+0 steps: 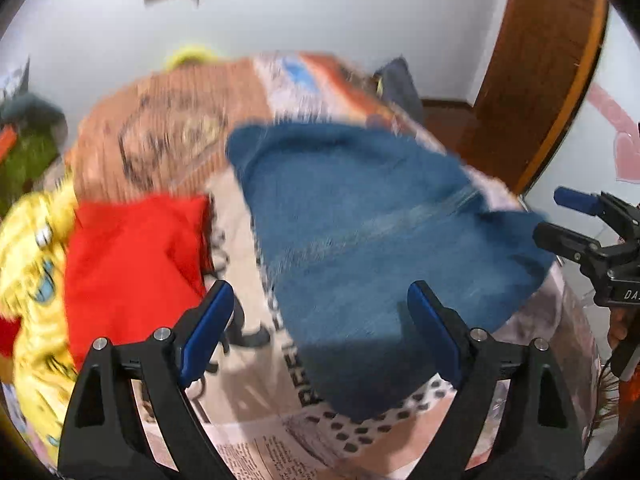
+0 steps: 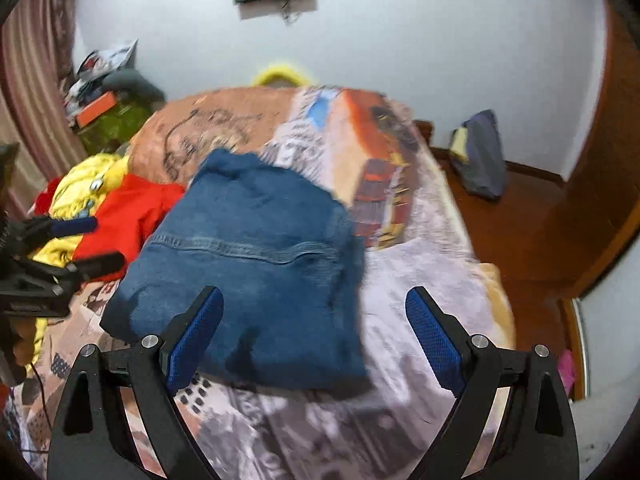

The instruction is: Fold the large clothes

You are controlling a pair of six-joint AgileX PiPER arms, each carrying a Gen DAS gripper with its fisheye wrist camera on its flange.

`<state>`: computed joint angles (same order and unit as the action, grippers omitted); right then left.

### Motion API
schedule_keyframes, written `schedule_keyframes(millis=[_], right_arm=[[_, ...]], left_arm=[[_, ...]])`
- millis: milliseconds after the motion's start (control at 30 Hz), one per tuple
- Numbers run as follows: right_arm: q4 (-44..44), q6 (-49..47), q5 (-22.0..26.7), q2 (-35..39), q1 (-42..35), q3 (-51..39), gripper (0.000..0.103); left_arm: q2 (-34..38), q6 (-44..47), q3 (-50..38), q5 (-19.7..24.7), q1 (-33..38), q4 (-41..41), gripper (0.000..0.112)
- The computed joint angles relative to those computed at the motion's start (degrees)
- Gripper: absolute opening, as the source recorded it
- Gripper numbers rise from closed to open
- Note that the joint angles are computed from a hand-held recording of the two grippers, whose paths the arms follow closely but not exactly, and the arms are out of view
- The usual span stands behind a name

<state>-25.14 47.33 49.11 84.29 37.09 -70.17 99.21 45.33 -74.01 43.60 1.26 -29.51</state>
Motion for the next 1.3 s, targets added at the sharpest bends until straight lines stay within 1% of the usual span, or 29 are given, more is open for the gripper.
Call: schedule_keyframes(millis=[67,133,200,267,300,333,367,400,433,467,533,567,600,633,733,833,900,933,1067,1133,1233,1267,1300], right_arm=[[3.0,-3.4,-0.8,2.7,-1.2,-0.4,0.091],[5.2,-6.0,-1.3,4.8,-3.2,0.6,0.091],[7.7,-7.6,-2.8,3.6,-6.0,3.5,0.091],[10.2,-8.8,-4.6,0.9,-8.9,6.8,0.09],[13.6,-11.5,-6.1,-1.1,-11.5,9.2,0.091],[15.5,-13.3,-6.7,-2.3,-12.9,10.4,0.091],[15.1,-12.8,-6.8,-3.6,-13.3,12.0,0.091],[12.4,-10.0,-6.6,-4.2,-12.3,12.6,0.091],[7.5,-5.4,-4.7,-5.1,-10.4,13.4,0.091],[1.8,-1.0,-0.6,-5.1,-8.3,12.8,0.091],[-8.4,6.5,9.9,-3.4,-3.7,11.1,0.091],[-10.6,7.8,12.4,-3.4,-3.0,12.3,0.091],[-10.5,7.6,12.6,-4.0,-3.1,13.1,0.09],[-8.1,5.5,11.6,-6.4,-4.1,14.3,0.089],[-5.5,3.6,10.8,-10.5,-4.5,13.9,0.089],[-3.2,0.9,8.3,-10.5,-5.0,9.9,0.09],[-1.3,-0.8,5.9,-9.3,-5.7,7.6,0.09],[1.3,-3.2,4.0,-7.8,-6.6,5.5,0.09],[9.2,-12.2,-0.4,0.6,-9.4,-2.0,0.09],[11.2,-15.9,-0.9,4.5,-10.3,-5.0,0.09],[12.3,-19.8,0.3,10.3,-10.6,-9.6,0.09],[12.5,-20.6,0.6,11.6,-10.8,-10.4,0.09],[12.8,-21.7,1.2,13.9,-11.3,-12.1,0.09]], left_arm=[[2.1,-1.7,0.5,-0.6,-0.6,1.9,0.089],[2.3,1.4,2.6,-1.7,-0.1,-0.6,0.089],[2.1,4.0,4.3,-2.8,0.0,-2.4,0.089],[1.5,7.6,6.6,-5.1,0.0,-4.6,0.09],[1.3,9.9,7.6,-5.7,0.3,-6.2,0.09],[1.7,10.7,7.5,-5.6,0.4,-7.0,0.09],[2.1,11.4,7.4,-5.0,0.8,-7.9,0.09],[2.6,11.6,6.9,-4.1,1.1,-8.5,0.09],[2.3,11.8,7.5,-4.0,1.3,-8.8,0.09],[2.2,12.0,8.1,-4.5,1.4,-9.2,0.09],[1.6,12.7,9.3,-5.7,1.5,-9.6,0.09],[1.4,12.9,9.7,-5.5,2.0,-10.0,0.09],[1.2,13.2,9.8,-4.4,2.6,-10.5,0.09],[1.1,13.4,9.5,-3.6,3.0,-10.6,0.09],[-0.4,13.6,8.5,-1.7,3.7,-9.7,0.089],[-1.4,10.6,6.5,-3.1,3.2,-7.3,0.089],[-0.7,8.7,3.7,-3.3,3.4,-6.3,0.089],[0.1,7.4,2.2,-3.3,3.4,-5.6,0.089],[6.7,1.9,-7.9,-1.1,3.4,-2.7,0.089],[10.9,-1.5,-13.8,0.0,2.4,0.1,0.089],[17.9,-6.9,-23.3,3.3,0.8,3.8,0.089],[20.3,-8.1,-26.3,4.7,0.1,4.7,0.089],[24.1,-9.7,-31.6,7.6,-0.9,6.5,0.089]])
